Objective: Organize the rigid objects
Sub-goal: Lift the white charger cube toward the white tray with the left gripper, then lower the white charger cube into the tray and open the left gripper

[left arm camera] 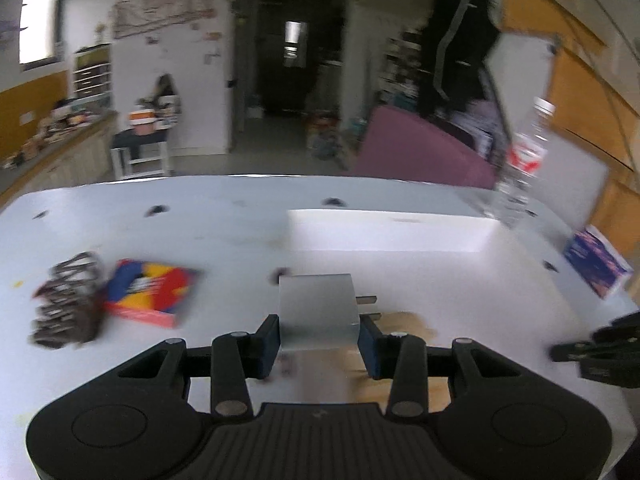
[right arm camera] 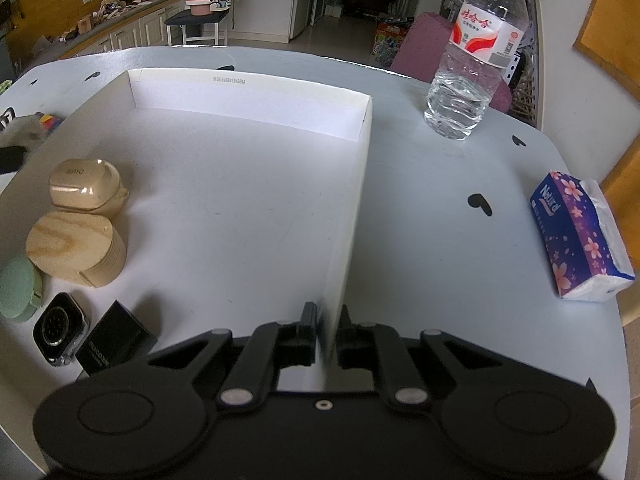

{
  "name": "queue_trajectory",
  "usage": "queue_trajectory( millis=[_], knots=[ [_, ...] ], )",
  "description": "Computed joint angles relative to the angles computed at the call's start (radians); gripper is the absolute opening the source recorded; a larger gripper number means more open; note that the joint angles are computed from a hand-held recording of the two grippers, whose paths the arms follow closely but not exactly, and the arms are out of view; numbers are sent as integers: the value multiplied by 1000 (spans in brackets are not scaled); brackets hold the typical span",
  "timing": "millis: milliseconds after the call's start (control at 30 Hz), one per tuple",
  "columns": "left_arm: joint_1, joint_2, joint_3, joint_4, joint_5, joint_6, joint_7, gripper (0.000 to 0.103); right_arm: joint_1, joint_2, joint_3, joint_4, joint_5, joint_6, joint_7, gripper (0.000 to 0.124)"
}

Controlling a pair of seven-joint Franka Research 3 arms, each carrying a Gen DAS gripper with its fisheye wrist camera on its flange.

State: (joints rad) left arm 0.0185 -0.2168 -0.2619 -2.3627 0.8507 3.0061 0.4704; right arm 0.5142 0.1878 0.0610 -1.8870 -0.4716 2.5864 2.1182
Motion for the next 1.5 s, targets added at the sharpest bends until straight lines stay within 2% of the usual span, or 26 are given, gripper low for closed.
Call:
queue_trajectory(
  millis=[367,600,700,800,900,1267,1500],
  knots=[
    [-167,188,22,129,-202,38,197,43,1,0,-1,0,0,0,0,11],
    [-230,246,35,157,-314,36,306,43,0,0,-1,-1,-1,1,-1,11],
    [-242,254,39,154,-351,28,332,43,0,-1,-1,-1,-1,0,-2,11],
    [-250,252,56,156,-289,33,273,43,0,-1,-1,-1,-1,0,-2,11],
    [-252,261,47,164,-339,5,331,43,0,-1,-1,-1,-3,0,-2,11],
    [-260,266,52,170,-341,-4,352,43,0,-1,-1,-3,-4,1,-2,11],
    [-259,264,51,163,-362,11,371,52,0,-1,-1,-3,-4,1,-2,11]
  ],
)
